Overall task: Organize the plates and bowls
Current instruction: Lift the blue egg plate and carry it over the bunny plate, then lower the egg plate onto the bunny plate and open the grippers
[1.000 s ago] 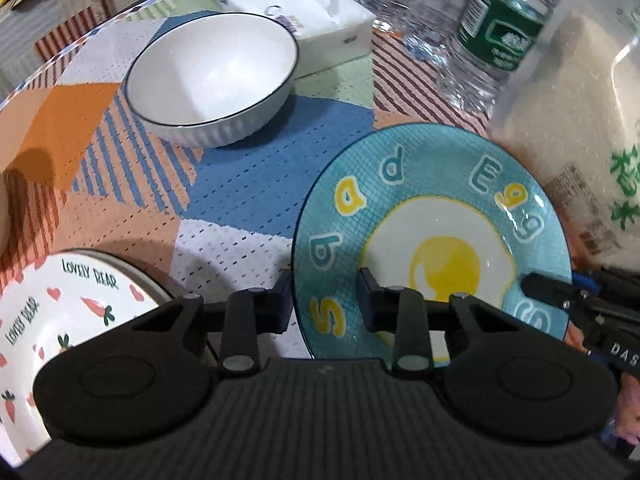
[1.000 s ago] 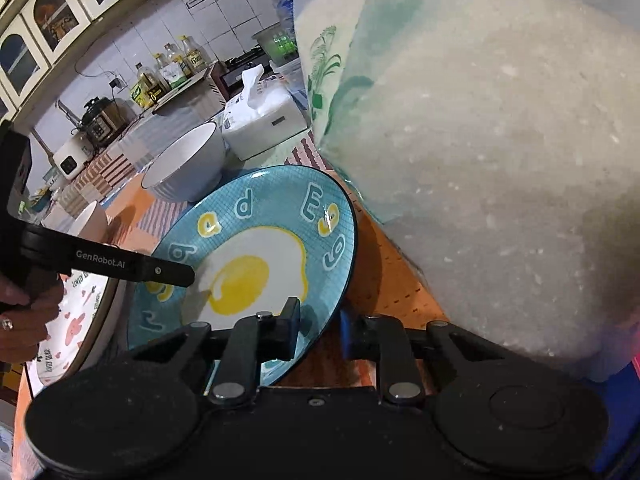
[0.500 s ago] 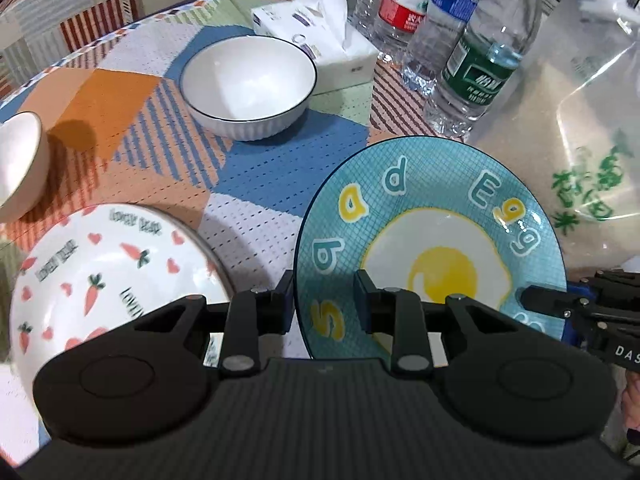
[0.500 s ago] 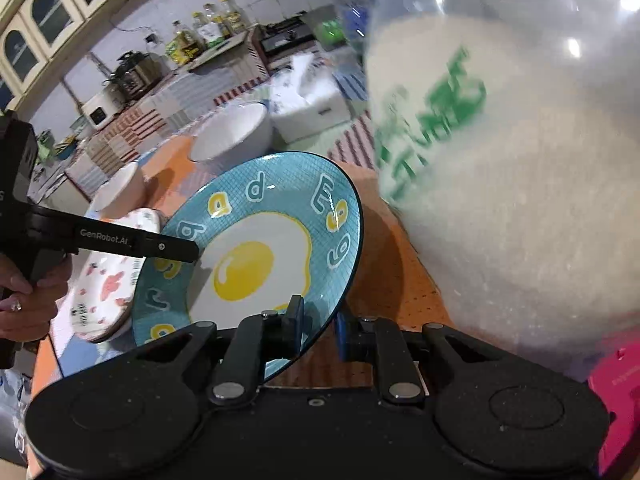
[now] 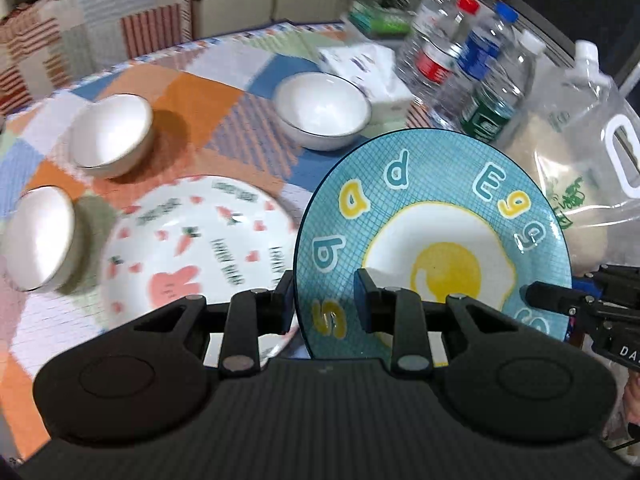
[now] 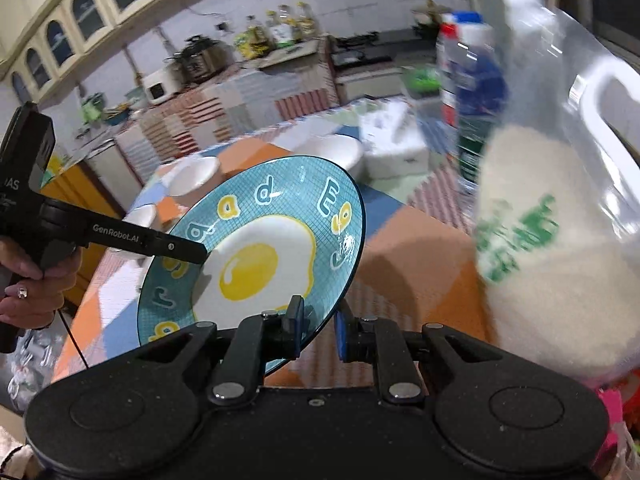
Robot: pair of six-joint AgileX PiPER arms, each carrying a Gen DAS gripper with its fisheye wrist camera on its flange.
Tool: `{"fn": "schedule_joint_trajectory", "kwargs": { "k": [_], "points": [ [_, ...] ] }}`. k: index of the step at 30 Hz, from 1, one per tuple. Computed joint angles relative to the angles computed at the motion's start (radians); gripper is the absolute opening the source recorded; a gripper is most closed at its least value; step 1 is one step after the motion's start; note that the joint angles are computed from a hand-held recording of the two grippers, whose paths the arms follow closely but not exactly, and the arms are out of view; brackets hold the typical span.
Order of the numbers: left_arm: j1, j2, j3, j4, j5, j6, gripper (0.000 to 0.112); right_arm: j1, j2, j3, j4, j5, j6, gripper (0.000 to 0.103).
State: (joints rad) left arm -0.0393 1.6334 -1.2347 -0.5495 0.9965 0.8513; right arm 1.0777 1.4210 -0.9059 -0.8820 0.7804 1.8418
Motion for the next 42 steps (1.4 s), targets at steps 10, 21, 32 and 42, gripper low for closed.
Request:
{"fn": "schedule_joint_trajectory", "kwargs": {
  "k": [10,21,32,42],
  "points": [
    [0.215,-0.033,-0.027,-0.015,0.079,0.059,0.028,-0.038,0.122,-0.190,0.062,-0.087,-0.202,0.020],
    [0.279,0.065,-0.059,0.056,0.024,-0.024,0.028,-0.144,0.298,-0.327,0.173,-0.234,-0.434,0.020],
    [0.253,0.220,-0.043,0.041,-0.153,-0.110,0.028,-0.307,0.515,-0.559,0.624,-0.235,-0.989,0.020],
    [0.200,0.266,-0.054,0.155,-0.196,-0.155,0.028,-0.332,0.648,-0.744,0.676,-0.092,-1.102,0.021]
  ]
}}
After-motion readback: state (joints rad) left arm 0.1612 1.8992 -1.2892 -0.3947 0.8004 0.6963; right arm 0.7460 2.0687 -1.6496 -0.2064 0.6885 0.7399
